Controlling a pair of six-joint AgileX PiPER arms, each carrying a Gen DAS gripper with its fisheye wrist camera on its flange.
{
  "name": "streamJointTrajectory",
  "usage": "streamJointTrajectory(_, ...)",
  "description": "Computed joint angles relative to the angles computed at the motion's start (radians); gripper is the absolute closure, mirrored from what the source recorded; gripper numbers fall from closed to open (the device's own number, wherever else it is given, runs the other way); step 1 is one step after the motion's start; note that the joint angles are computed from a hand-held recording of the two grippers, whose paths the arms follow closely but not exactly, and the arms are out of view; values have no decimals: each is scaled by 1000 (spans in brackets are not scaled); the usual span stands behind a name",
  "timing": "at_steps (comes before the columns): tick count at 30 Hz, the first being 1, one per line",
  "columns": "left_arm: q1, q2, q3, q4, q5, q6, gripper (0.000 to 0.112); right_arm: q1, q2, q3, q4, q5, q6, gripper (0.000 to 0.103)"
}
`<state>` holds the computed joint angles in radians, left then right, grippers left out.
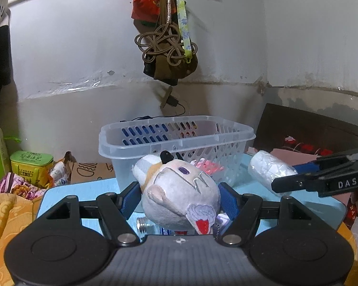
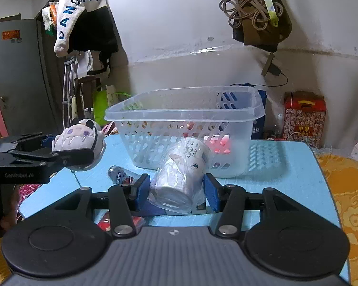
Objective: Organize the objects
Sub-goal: 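Lift the white roll with the right gripper while the left carries the plush toy over the basket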
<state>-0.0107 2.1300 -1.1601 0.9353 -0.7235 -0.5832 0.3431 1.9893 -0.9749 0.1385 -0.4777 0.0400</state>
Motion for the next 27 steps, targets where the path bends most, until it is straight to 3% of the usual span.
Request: streamJointTrajectory(27,-6,29,-47,-4,23,-17,39,-4,-2,5,-12,-2,15,50)
